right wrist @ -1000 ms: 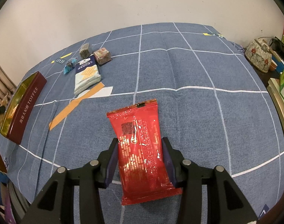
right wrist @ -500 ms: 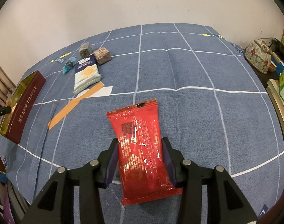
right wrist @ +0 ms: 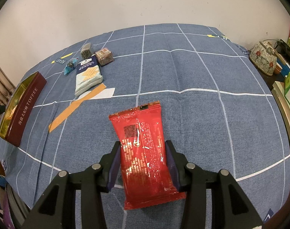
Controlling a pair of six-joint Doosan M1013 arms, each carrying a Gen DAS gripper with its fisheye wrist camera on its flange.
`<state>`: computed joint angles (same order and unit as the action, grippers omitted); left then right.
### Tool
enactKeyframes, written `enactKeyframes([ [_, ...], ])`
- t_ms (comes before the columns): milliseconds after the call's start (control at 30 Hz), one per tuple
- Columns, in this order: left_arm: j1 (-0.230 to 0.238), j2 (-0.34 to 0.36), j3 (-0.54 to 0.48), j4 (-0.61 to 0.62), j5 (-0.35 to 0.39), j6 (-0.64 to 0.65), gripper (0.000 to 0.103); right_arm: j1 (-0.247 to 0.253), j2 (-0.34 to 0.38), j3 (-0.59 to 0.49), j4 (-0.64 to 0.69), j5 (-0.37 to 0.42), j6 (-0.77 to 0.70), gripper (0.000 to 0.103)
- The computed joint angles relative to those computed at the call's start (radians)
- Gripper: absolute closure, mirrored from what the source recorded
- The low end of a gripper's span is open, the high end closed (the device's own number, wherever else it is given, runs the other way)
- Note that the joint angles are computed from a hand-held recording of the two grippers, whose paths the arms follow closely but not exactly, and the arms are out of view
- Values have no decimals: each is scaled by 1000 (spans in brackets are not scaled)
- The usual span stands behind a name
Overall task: Organize snacks
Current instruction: 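Carry the brown snack bag into the gold tin and open the left gripper, then carry the red wrapper over the gold tin and open the right gripper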
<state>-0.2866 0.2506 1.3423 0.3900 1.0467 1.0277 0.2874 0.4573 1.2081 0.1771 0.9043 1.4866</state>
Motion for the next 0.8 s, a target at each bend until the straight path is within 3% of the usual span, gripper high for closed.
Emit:
enactKeyframes([
  [267, -16, -32, 19, 15, 7, -33, 39, 1, 1, -2, -11, 5, 6, 58],
  [800, -67, -127, 107, 132, 51, -123, 25, 27, 8, -26, -108, 61, 79, 58],
])
